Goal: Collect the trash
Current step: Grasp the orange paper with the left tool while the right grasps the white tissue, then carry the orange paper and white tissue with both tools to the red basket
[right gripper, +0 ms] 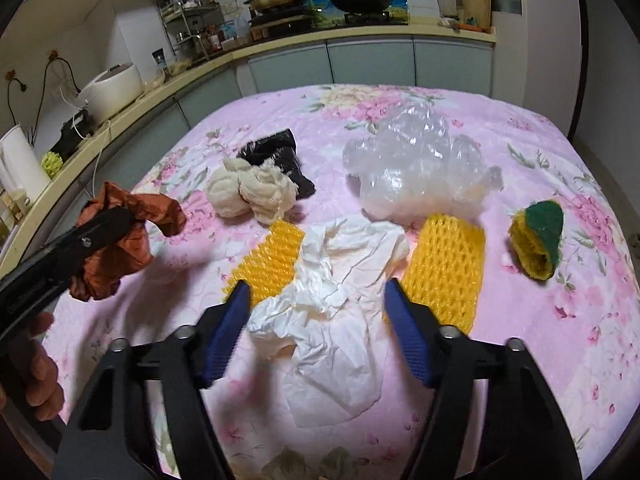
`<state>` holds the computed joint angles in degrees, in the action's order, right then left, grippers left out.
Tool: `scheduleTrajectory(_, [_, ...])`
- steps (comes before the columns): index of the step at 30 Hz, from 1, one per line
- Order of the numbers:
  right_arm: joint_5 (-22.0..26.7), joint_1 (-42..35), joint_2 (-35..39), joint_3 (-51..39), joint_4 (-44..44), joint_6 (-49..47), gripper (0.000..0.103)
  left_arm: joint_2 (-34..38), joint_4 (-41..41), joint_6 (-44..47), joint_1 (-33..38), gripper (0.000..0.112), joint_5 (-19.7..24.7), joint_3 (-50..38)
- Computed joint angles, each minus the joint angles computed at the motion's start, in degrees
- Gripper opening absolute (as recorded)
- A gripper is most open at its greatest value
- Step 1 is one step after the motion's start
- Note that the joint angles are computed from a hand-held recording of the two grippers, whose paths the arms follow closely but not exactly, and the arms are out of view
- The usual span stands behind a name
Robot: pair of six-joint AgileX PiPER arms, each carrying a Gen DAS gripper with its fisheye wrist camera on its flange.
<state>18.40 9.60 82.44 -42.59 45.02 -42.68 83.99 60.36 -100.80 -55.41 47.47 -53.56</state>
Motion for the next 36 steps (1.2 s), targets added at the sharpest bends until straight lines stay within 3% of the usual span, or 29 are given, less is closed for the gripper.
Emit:
scheduleTrajectory(10, [-0.60, -1.07, -2.07, 3.78, 4.13, -7.04, 0.019, -0.57, -0.20, -0.96, -0.67, 0.051, 0.13, 1.05])
scheduleTrajectory(36, [11.98, -17.01, -23.89, 7.63, 6.32, -13.34, 0.016, 0.36, 2.48, -0.13, -10.20, 0.051, 10.47, -6.37])
